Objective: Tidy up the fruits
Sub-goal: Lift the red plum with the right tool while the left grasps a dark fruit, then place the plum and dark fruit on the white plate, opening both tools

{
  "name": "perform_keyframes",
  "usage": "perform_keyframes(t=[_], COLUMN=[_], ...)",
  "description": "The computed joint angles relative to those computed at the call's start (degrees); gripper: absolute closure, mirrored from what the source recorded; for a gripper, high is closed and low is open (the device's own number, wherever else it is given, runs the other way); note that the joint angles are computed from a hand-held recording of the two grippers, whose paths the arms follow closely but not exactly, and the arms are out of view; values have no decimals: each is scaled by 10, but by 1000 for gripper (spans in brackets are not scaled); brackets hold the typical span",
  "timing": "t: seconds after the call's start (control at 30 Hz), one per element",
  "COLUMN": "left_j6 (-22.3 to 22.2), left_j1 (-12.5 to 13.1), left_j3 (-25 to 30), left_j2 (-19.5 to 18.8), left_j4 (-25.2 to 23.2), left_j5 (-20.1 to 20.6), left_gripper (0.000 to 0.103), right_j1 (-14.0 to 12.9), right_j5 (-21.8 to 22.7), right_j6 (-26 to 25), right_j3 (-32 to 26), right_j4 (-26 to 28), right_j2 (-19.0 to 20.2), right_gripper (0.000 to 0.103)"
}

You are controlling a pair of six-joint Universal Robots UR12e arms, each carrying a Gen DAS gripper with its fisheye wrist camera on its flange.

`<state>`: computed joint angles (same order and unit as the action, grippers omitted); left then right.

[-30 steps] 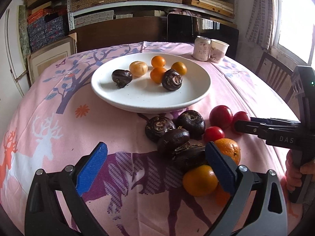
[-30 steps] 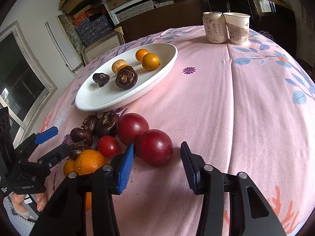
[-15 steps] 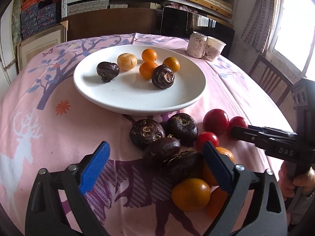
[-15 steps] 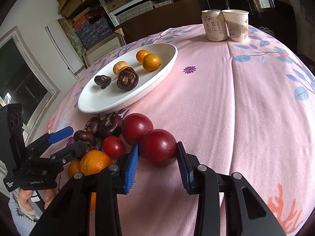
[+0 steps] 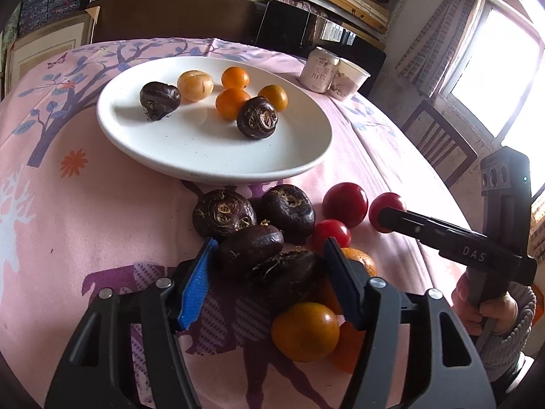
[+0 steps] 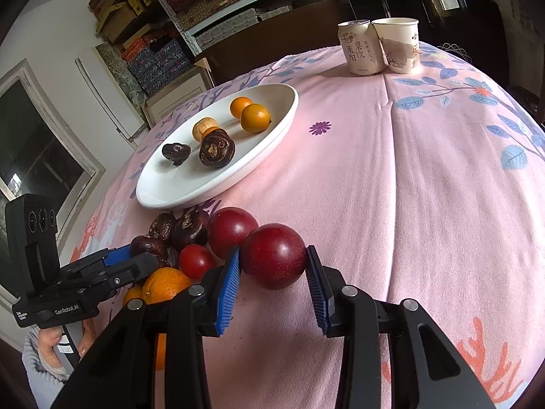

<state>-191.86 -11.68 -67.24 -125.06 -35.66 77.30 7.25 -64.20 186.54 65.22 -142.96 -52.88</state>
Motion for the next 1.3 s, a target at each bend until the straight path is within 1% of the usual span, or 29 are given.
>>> perform_keyframes(t=[0.07,0.1,0.13,0.2,0.23,0.27,0.33,0.37,0.4,0.43,0.5,0.57,0.63,0.67,0.73,0.77,0.8,0.83,0.9,0.93,1.0,1.1,1.13,1.2,1.3], left_j6=[-2,-11,-23,-56,-69,-76,-80,-83,-85,-83,-72,-61,-58,-61,-64,-59,-52,-46,-47,-52,-61,-74,-74,-69,-64], left_j1=[2,5,10,21,24,26,24,25,26,25,19,17,14,15,18,19,19,18,20,21,22,23,22,16,11], left_j3=[0,-2,-5,-15,-19,-23,-26,-29,-31,-31,-26,-24,-21,-17,-7,-3,1,1,-5,-9,-20,-36,-39,-44,-53], left_j2=[0,1,2,5,7,9,14,15,17,17,16,15,14,11,4,1,-1,0,2,4,10,20,23,29,36], left_j4=[0,3,8,24,30,35,31,33,29,28,17,12,12,11,-3,-10,-17,-17,-7,-2,12,33,38,52,77], left_j5=[-7,-19,-37,-72,-76,-72,-38,-39,-45,-41,-13,-6,9,5,-23,-38,-48,-49,-67,-70,-61,-45,-32,10,46], left_gripper=[42,44,46,56,58,60,62,62,60,58,46,45,45,45,44,43,45,48,61,62,65,66,66,66,66], right_j1=[0,0,0,-1,-1,-1,-2,-2,-2,-2,-2,-2,-2,-2,-1,-1,-1,-1,-2,-2,-2,-2,-3,-3,-3], right_j5=[0,0,0,2,3,3,5,5,6,6,6,6,6,5,4,4,3,3,3,3,4,7,7,8,4], right_j6=[1,1,3,6,7,8,9,9,10,11,12,11,10,9,7,7,8,10,14,16,15,16,17,20,23], right_j3=[0,0,0,1,1,1,2,3,3,3,3,3,3,3,2,2,3,3,4,4,4,4,5,7,16], right_j4=[0,0,-1,-2,-2,-3,-4,-5,-6,-7,-8,-7,-8,-7,-4,-3,-4,-5,-7,-7,-6,-10,-11,-16,-43], right_j2=[0,0,0,0,0,0,-1,-1,-1,-1,-2,-2,-2,-1,-1,-1,-1,-1,-1,-1,-1,-1,-2,-2,-7], right_gripper=[64,64,64,64,64,64,64,64,64,64,64,64,64,64,64,64,64,64,64,64,64,64,64,64,64])
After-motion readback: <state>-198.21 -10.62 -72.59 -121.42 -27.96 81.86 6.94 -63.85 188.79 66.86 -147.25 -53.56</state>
